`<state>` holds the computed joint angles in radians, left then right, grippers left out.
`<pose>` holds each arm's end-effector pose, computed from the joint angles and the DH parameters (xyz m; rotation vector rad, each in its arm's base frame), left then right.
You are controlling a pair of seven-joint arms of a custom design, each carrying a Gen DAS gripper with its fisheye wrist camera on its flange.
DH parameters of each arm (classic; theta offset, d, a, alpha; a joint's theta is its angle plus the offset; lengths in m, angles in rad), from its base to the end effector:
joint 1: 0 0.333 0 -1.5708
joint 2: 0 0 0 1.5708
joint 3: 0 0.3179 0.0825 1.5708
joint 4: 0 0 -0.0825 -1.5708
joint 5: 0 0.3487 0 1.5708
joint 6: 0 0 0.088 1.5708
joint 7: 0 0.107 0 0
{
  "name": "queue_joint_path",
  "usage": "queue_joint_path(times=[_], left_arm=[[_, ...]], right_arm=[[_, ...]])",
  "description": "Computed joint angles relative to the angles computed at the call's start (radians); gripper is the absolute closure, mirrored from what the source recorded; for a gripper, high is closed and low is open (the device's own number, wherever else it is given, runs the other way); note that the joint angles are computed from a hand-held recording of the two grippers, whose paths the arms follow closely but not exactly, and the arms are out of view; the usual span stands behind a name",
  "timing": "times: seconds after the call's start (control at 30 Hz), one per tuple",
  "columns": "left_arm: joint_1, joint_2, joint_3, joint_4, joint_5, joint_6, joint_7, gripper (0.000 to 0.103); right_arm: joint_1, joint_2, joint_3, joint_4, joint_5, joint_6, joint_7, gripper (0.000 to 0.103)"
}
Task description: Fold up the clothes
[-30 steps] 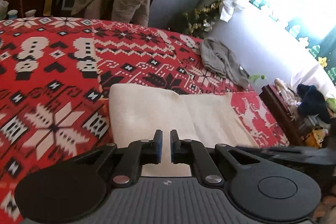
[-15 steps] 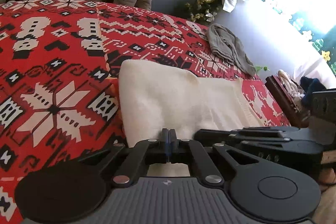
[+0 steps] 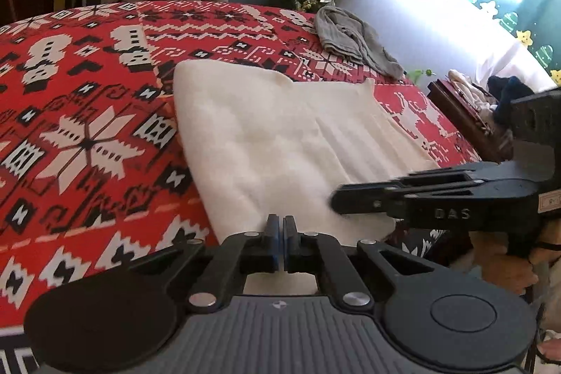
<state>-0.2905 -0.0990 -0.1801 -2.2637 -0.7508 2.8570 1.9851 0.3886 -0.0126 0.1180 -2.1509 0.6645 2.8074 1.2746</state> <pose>0.4738 -0.2020 0.4922 -1.7233 2.1923 -1.1267 0.4924 0.2396 0.4961 -1.8803 1.4679 -0.0992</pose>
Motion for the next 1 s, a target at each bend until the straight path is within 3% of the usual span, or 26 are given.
queue_joint_path(times=[0.27, 0.5, 0.57, 0.67, 0.77, 0.87, 1.0], left_arm=[[-0.005, -0.057, -0.003, -0.057, 0.142, 0.016, -0.09, 0.099], [-0.002, -0.111, 0.013, -0.1, 0.224, -0.021, -0.179, 0.099], [-0.013, -0.12, 0.03, -0.099, 0.205, -0.022, -0.188, 0.099], [-0.058, -0.12, 0.079, -0.081, 0.081, 0.012, -0.119, 0.099], [-0.054, -0.068, 0.086, -0.015, 0.024, 0.04, -0.087, 0.099], [0.0, 0.019, 0.05, 0.071, 0.106, 0.066, -0.154, 0.099], [0.06, 0.136, 0.015, 0.187, 0.181, 0.055, -0.227, 0.099]], right_arm=[[0.01, -0.083, -0.018, -0.082, -0.044, -0.008, 0.02, 0.1], [0.019, -0.118, -0.041, -0.107, -0.043, -0.029, 0.022, 0.098], [0.011, -0.131, -0.048, -0.109, -0.057, -0.045, 0.048, 0.088], [0.013, -0.136, -0.073, -0.1, 0.007, -0.033, 0.028, 0.086], [0.002, -0.095, -0.07, -0.049, 0.004, 0.001, 0.037, 0.083], [-0.011, -0.011, -0.054, 0.038, -0.027, 0.041, 0.055, 0.072], [-0.038, 0.13, -0.027, 0.192, -0.107, 0.06, 0.12, 0.07]])
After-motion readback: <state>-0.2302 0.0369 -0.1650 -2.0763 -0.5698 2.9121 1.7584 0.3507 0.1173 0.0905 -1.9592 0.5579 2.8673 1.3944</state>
